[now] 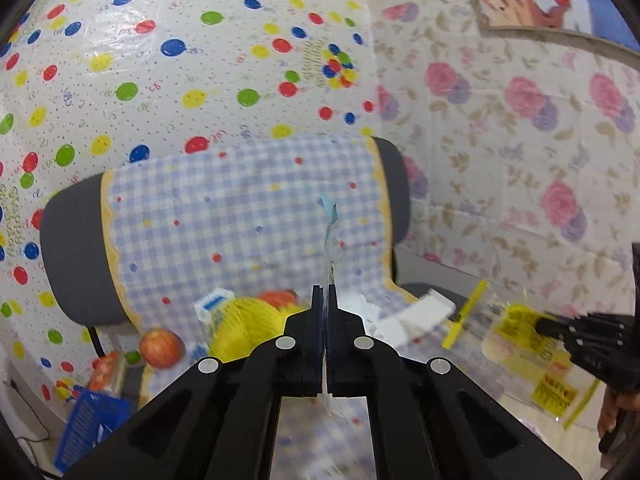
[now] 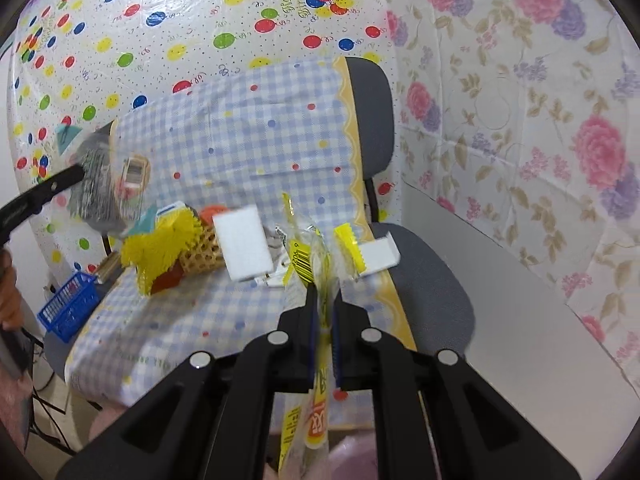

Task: Collect trash
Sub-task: 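Carry the plastic bag with the right tool over the pink wastebasket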

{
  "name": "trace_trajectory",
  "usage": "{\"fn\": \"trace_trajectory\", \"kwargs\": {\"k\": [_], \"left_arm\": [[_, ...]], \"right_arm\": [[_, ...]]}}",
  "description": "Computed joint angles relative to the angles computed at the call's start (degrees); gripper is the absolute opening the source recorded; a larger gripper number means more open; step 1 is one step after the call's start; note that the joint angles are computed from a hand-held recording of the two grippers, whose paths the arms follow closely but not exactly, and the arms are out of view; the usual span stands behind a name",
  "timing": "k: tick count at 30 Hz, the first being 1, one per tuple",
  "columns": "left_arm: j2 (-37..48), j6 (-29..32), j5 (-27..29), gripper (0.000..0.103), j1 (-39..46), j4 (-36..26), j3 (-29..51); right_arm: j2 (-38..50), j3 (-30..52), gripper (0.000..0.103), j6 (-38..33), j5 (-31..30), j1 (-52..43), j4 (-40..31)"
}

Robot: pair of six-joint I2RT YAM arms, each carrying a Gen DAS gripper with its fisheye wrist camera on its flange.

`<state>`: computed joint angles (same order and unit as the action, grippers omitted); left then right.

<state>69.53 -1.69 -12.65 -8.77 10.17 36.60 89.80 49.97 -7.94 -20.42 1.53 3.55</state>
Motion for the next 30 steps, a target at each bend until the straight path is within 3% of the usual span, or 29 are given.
{"fn": "trace_trajectory", "kwargs": {"k": [5,16,24,30], "left_arm": [[-1.24,-5.26,-2.65,0.001,-8.60,1.78,-6.32],[6.65,-13.65,-7.09,0.001,-25.63,12.75,-12.04],[20.05,-19.07,-7.74,0.001,-33.79,18.62,-10.53],[30.55,-21.67,-5.07,0.001,-36.03,20.30,-7.16]], "right_arm": [[-9.51,-7.52,0.006,-2.96,4.52,-2.41,-1.06],[-21.48,-17.70,0.006,-8.88,1.29,-14.86,-6.24],[-22.65,-23.25,0.006,-15.00,-3.28,-25.20,-8.25],[-14.39,-26.37,0.006,-18.25,-2.10,-28.35,-3.81]]}}
